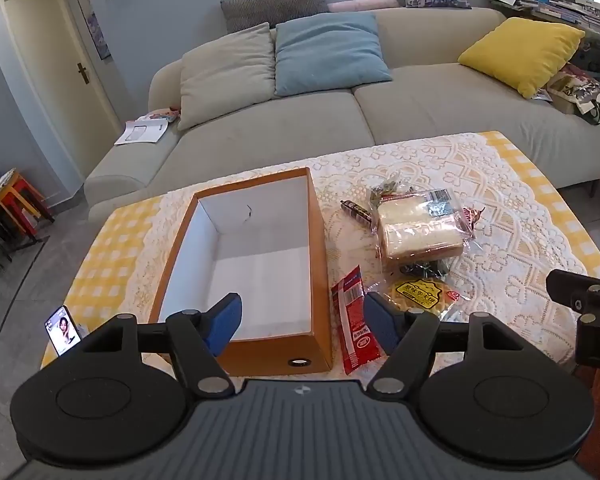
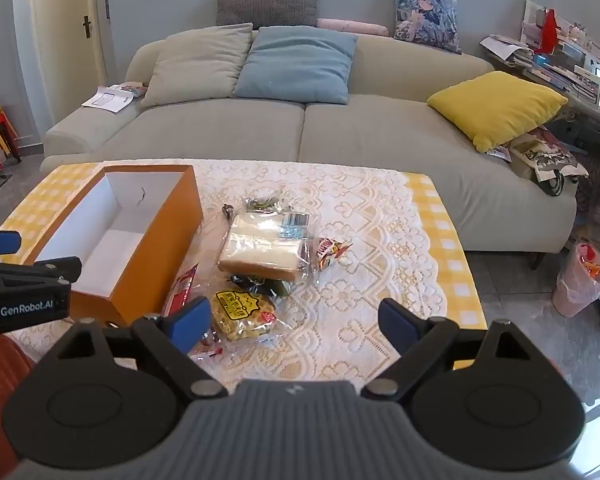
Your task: Organize snacks
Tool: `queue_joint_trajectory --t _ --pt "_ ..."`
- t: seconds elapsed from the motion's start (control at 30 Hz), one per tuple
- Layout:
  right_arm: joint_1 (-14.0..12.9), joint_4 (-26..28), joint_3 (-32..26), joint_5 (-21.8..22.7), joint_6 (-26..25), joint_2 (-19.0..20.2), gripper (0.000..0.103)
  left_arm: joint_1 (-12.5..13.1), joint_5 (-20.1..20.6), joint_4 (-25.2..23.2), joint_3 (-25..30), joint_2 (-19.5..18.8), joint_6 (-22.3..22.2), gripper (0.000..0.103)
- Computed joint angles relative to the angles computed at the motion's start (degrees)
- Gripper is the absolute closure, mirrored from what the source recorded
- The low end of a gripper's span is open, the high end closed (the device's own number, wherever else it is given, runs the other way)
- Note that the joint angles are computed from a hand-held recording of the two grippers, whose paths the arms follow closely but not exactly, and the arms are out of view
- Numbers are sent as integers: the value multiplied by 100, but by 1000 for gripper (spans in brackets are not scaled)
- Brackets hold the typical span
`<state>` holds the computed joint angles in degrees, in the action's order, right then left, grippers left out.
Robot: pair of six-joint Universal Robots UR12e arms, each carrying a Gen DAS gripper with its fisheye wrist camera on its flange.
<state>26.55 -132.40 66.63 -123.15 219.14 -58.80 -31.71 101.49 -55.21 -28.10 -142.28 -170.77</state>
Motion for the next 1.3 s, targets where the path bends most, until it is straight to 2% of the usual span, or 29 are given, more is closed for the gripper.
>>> queue_joint_trajectory --t 0.23,0.27,0.67,1.3 --pt "-10 84 -32 -21 -52 -4 14 -44 210 -31 198 -116 -1 21" --pt "14 78 -37 -45 -22 17 14 -30 -7 4 23 -21 -29 21" --pt "-19 -39 -4 121 -81 24 14 -12 -20 55 -26 -14 -29 21" --pt "-16 -9 -54 130 -101 43 14 6 -80 107 -119 29 -9 21"
